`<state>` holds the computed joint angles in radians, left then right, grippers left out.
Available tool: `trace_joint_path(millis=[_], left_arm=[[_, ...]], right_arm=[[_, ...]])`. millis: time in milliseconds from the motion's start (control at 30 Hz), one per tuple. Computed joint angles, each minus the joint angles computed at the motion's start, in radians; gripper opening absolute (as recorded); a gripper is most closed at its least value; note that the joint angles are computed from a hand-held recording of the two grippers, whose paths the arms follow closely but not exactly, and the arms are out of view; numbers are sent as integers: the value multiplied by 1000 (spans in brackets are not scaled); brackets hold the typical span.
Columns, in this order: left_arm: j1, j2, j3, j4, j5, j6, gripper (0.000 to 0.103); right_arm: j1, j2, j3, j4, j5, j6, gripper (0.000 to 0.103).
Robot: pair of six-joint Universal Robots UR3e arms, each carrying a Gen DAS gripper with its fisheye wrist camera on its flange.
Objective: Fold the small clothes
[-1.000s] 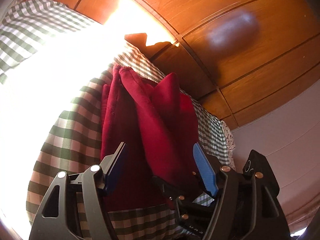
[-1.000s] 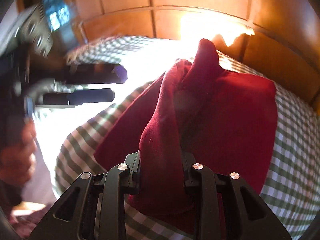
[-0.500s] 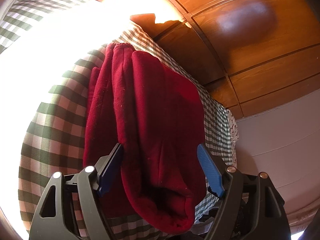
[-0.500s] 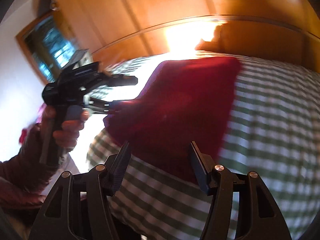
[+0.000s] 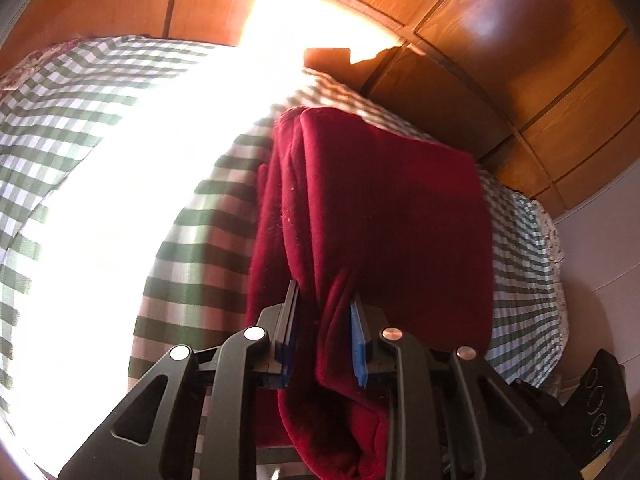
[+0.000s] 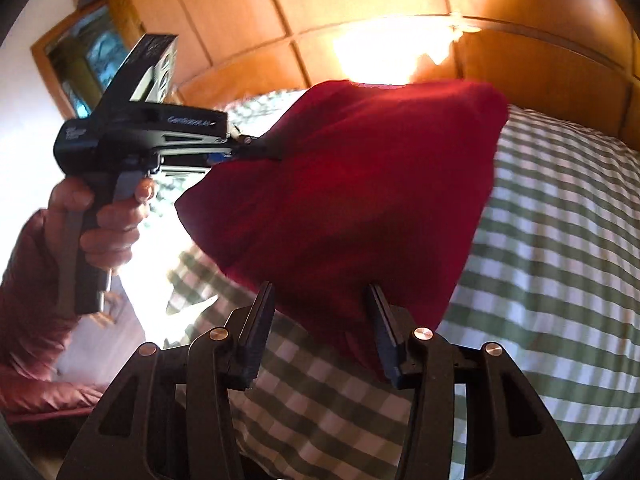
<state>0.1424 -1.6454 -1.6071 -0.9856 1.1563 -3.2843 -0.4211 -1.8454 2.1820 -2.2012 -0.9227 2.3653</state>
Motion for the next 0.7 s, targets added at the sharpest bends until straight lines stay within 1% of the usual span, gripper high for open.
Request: trace_joint_path(millis=[33,67,100,167,200,233,300,333,367,400,467,500,533,567,600,633,700], left_arm=[[-10,-2,-20,15,42,-12,37],[-28,-4,-36,46,87,-35,54],[-27,17,-70,74,107,-39,61],[-28,44,-96,101,123,-50,61],[-35,58,-100,111,145,-63,61],[-46,75,-104,124,177,-71,60],[-77,101,-95,141,249,-74,61],[-94,116,-92,161,280,-75,61],[-104,125,-93,177,297,-72,63],[-120,128,-86,191,323,-69,65],[-150,112,-63,204,351,-45,67],[-171,93,-46,204,375,-33,67],[-203,50,-15,211,410,-41,67],[-215,31,-6,208,427,-36,67],[-216,13,3,199,429,-32,67],[-217,-7,11,197,434,-34,67],[-205,-21,-5,204,452,-29,68]], right_arm=[[25,34,3,-51,-27,25,47],[44,54,11,-95,-48,47,47],[47,53,22,-116,-55,53,47],[44,32,14,-84,-50,30,47],[36,24,-5,-40,-41,5,47],[12,18,-47,49,-15,-31,47],[-29,19,-107,147,27,-64,47],[-52,17,-133,164,50,-61,47],[-63,30,-162,162,64,-43,47],[-68,57,-201,140,77,-2,47],[-52,118,-256,62,69,88,47],[-30,156,-284,3,48,141,47],[7,213,-321,-88,2,214,47],[32,256,-353,-133,-26,258,47],[66,325,-417,-166,-56,306,47],[82,363,-453,-178,-71,324,47],[145,467,-553,-222,-139,373,47]])
